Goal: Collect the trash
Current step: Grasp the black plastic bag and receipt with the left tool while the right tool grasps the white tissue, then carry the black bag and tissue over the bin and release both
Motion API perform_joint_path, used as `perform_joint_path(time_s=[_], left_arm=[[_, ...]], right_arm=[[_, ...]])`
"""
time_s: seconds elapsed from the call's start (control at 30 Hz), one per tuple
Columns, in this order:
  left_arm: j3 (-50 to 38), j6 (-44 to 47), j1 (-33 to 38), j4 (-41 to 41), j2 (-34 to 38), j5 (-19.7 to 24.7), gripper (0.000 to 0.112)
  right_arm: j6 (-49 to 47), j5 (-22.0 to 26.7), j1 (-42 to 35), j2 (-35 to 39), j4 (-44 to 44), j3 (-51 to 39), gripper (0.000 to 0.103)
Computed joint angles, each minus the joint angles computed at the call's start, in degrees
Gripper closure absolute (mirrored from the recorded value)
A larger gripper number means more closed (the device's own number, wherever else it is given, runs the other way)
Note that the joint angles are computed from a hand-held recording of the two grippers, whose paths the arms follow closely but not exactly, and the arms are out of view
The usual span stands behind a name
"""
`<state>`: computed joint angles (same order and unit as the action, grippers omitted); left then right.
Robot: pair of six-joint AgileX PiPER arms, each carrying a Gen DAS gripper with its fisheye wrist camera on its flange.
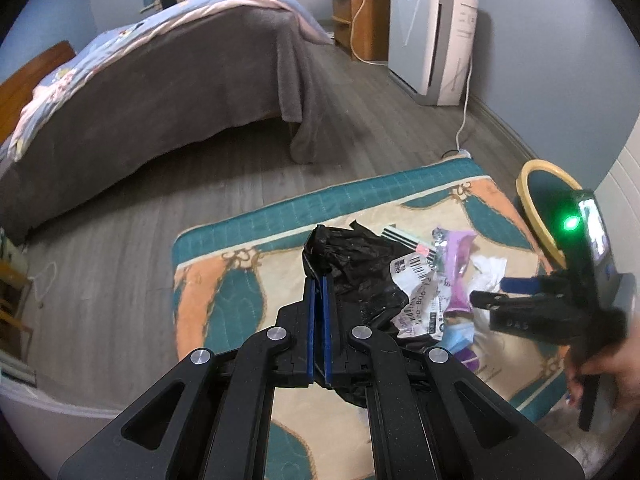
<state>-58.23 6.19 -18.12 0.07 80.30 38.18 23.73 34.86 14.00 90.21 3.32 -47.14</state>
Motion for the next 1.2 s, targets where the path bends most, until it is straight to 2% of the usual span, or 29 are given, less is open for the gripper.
perform_joint_path(time_s=[0.07, 0.13, 0.17, 0.3, 0.47, 0.57, 0.7, 0.87, 1.03, 1.1, 1.2], left_arm=[[0.08, 1.47, 1.23, -1.49, -0.07, 0.16, 0.108], [0.18, 2.01, 1.59, -2.06, -0.14, 0.17, 0.108], [0.22, 2.19, 1.59, -2.29, -0.18, 0.2, 0.108], [0.19, 3.02, 1.43, -3.48, -0.4, 0.24, 0.108], [0.08, 5.13, 1.67, -5.96, -1.32, -0.54, 0.108], [-0.22, 5.64, 1.59, -7.07, -2.0, -0.82, 0.108], [-0.56, 4.25, 0.54, -6.07, -2.48, -1.3, 0.108], [-0.8, 2.05, -1.24, -5.1, -3.27, -2.01, 0.108], [-0.53, -0.9, -3.58, -3.05, -3.77, -3.05, 0.108], [-0.1, -1.44, -4.32, -3.39, -4.24, -3.96, 0.108], [0.03, -6.77, -7.0, 1.31, -4.94, -5.55, 0.108]], right_arm=[[0.41, 0.19, 0.46, 1.42, -0.31, -0.65, 0.069], [-0.95, 0.17, 0.17, 2.24, 0.97, -0.85, 0.091], [-1.58, 0.06, 0.17, 2.47, 1.59, -0.86, 0.094], [0.01, 0.52, 0.13, -0.16, 0.05, -0.43, 0.096], [3.08, 3.59, -0.94, -6.93, -2.87, -0.69, 0.097], [3.33, 7.67, -1.57, -11.43, -5.05, -2.82, 0.097], [-4.85, 13.57, -5.65, -16.82, -1.8, -6.86, 0.097], [-8.36, 19.59, -6.84, -20.36, -6.33, -12.31, 0.097], [-10.45, 18.74, -10.6, -23.98, -7.11, -9.98, 0.097], [-12.76, 17.17, -13.71, -24.2, -5.26, -8.01, 0.097], [-17.77, 16.5, -18.85, -25.04, -1.38, -6.69, 0.097]])
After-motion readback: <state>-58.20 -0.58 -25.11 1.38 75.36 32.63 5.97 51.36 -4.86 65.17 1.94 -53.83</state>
